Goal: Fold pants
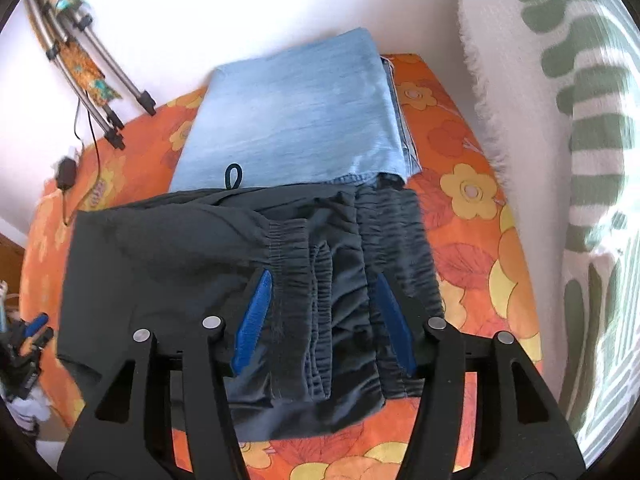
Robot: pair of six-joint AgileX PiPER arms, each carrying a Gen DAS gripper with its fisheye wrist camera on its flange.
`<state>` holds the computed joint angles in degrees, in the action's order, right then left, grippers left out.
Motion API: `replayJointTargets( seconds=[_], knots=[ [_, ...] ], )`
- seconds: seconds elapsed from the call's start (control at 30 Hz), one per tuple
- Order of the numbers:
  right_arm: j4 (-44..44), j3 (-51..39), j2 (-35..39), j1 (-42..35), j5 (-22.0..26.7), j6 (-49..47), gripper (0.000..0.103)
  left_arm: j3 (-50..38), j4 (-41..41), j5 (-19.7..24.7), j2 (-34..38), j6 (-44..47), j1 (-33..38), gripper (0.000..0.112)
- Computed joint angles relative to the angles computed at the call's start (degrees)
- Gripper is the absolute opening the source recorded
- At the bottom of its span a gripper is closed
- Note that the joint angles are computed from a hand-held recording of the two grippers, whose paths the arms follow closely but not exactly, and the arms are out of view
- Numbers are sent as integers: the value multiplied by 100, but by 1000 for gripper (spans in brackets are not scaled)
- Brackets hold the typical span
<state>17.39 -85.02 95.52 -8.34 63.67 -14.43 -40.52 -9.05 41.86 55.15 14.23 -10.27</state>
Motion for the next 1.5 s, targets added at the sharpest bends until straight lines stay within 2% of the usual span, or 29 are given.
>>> replayJointTargets(
  seconds=[0.13,0.27,0.37,0.47,0.53,0.63,0.73,0.9,1.07,1.2,1.33,1.47,1.5],
  knots=[
    [269,-18,-99,-194,137,-227,57,80,-71,32,-116,258,326,25],
    [1186,357,-446,-379,305,-734,57,136,-811,208,-125,1051,1189,25],
    [857,902,-832,143,-112,-699,57,194,-1316,446,-147,1647,1857,26],
    [404,1391,-949,659,-680,-417,57,201,-1774,774,-113,2218,2518,33],
    [-367,1621,-905,1123,-1049,64,57,144,-1991,1002,-29,2487,2886,34],
    [-1117,1765,-859,1543,-1205,607,57,-9,-2132,1139,157,2738,3199,34],
    [-871,1786,-1102,1558,-1139,689,57,-356,-2383,1326,582,3011,3453,34],
    [-407,1796,-1945,2418,-1021,718,57,-1102,-2603,1440,1462,3022,3366,34],
    [-672,1740,-2160,4334,-1345,1687,57,-2006,-2849,1668,2521,2847,3221,34],
    [-1007,1551,-1744,5694,-1755,2448,57,-2467,-2855,1647,3046,2670,2999,35],
    [-2037,1295,-1103,6877,-2095,3327,63,-2766,-2779,1594,3413,2684,2746,35],
    [-2154,892,-427,7092,-2184,3311,64,-2993,-2783,1637,3737,2742,2628,35],
    [-2460,770,-249,7207,-2172,3512,64,-3036,-2796,1632,3798,2759,2614,35]
  ],
)
